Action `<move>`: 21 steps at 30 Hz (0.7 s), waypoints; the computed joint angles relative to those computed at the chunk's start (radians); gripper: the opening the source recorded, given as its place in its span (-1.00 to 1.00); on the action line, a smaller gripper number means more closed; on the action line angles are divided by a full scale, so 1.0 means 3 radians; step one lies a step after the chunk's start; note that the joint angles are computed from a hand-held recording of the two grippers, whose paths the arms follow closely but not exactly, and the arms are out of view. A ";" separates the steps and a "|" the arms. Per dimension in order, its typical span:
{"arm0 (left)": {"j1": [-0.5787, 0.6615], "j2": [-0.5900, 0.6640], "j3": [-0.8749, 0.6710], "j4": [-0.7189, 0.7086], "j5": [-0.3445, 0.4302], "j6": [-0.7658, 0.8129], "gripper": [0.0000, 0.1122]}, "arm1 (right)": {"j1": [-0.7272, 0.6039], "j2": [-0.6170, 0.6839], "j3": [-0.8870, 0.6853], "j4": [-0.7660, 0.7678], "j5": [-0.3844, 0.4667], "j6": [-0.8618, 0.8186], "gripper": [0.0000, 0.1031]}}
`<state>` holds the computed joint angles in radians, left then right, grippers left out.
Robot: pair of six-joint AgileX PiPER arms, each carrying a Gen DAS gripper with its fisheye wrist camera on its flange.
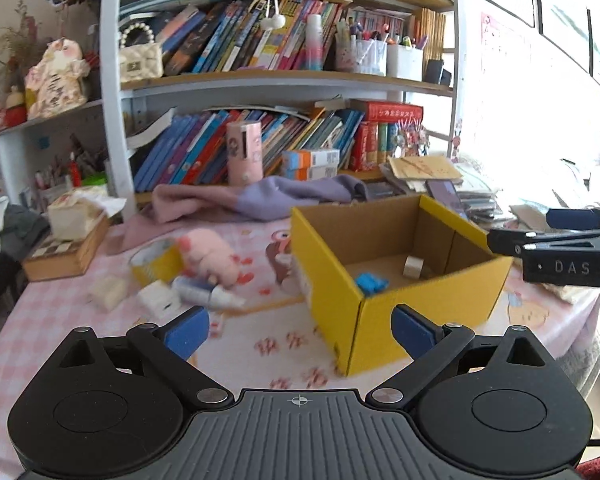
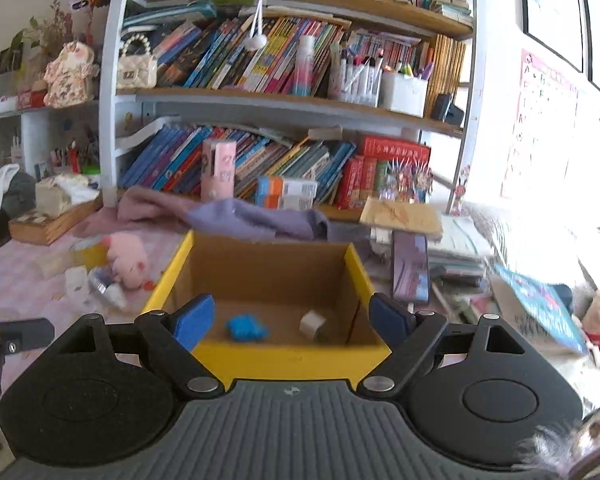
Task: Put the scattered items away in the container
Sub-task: 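Withdraw both tools from the box back toward the remaining items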
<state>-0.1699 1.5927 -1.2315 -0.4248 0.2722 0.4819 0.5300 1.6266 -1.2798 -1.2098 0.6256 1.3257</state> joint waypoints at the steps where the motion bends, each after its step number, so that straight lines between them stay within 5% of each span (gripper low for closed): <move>1: 0.0031 -0.0068 0.0099 -0.0046 -0.0012 0.0072 0.77 | 0.0076 -0.0012 0.0041 0.0023 0.0057 0.0023 0.63; 7: 0.0233 -0.0380 0.0529 -0.0140 0.0025 0.0287 0.77 | 0.0449 0.0007 0.0141 0.0339 0.0255 0.0049 0.63; 21: 0.0642 -0.0655 0.0903 0.0183 0.0108 0.0044 0.77 | 0.0845 0.0377 -0.0292 0.1030 0.0155 -0.0751 0.63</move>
